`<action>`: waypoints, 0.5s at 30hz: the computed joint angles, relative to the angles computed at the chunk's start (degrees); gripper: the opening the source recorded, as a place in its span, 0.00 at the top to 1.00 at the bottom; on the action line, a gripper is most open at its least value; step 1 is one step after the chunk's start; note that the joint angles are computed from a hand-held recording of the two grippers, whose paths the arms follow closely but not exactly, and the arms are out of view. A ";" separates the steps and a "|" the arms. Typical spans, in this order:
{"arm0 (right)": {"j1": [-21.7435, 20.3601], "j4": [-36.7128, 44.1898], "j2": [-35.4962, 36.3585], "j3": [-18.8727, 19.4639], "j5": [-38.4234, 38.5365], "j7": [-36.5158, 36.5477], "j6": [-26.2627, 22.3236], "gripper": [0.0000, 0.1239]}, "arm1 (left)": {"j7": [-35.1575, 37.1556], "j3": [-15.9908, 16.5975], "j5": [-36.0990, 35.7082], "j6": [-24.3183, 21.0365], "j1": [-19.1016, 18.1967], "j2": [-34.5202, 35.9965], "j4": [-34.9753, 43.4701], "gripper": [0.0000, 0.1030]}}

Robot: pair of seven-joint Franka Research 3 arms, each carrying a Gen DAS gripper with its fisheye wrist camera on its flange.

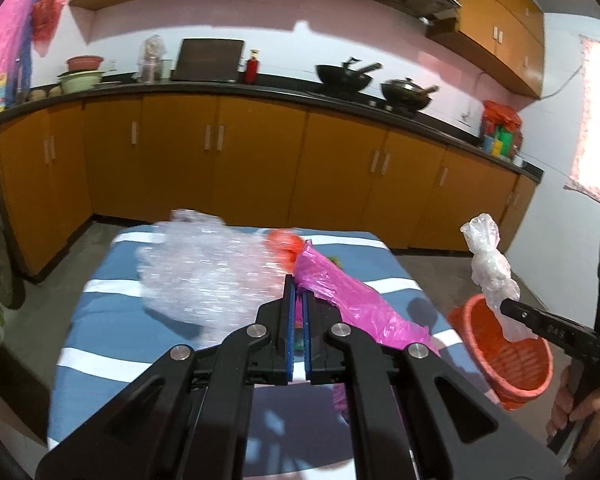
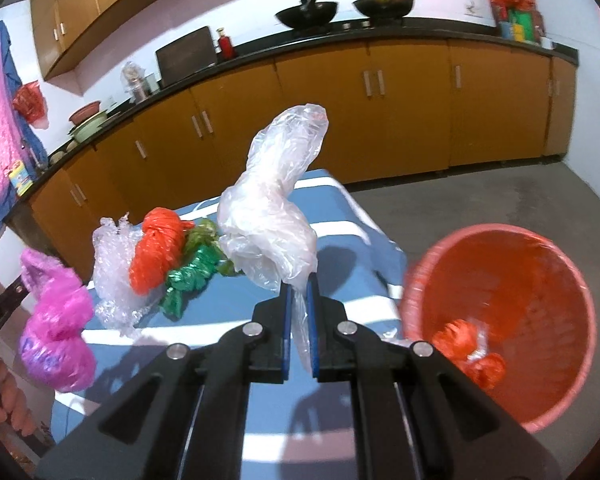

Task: Collect trash
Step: 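Carry the pink and white bags over the wastebasket with both tools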

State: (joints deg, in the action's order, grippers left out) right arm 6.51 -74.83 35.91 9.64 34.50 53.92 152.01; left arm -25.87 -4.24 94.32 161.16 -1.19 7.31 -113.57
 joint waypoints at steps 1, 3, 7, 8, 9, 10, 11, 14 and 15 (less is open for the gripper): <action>-0.56 -1.67 -1.14 0.08 0.52 -0.57 0.84 0.93 | 0.36 -0.21 -0.21 0.04 -0.22 0.60 0.67 0.97; -1.32 -3.86 -2.63 0.06 1.31 -1.39 2.00 0.93 | 1.46 -0.53 -0.84 0.17 -0.98 2.51 2.86 0.97; -2.83 -7.94 -5.47 -0.59 2.59 -3.04 4.73 0.93 | 3.98 -0.51 -2.89 0.63 -2.94 6.43 7.31 0.97; -2.98 -8.51 -5.80 -0.78 2.66 -3.28 5.31 0.93 | 4.35 -0.32 -3.23 0.68 -3.51 6.99 7.89 0.97; -3.21 -9.29 -6.27 -1.12 2.65 -3.58 6.18 0.93 | 5.21 -0.22 -3.96 0.74 -4.06 7.85 8.88 0.97; -3.38 -9.62 -6.45 -1.33 2.58 -3.70 6.63 0.93 | 6.41 -0.12 -4.91 0.90 -4.63 9.07 10.26 0.97; -3.46 -9.99 -6.63 -1.69 2.35 -3.63 7.18 0.93 | 7.32 0.11 -5.62 1.08 -5.23 9.95 11.27 0.97; -3.98 -10.98 -6.95 -2.62 1.60 -3.14 8.65 0.93 | 10.46 0.85 -8.17 1.63 -6.94 12.47 14.24 0.97; -4.19 -11.16 -6.91 -2.92 1.34 -2.83 9.05 0.93 | 11.61 1.15 -9.18 1.87 -7.48 13.35 15.27 0.97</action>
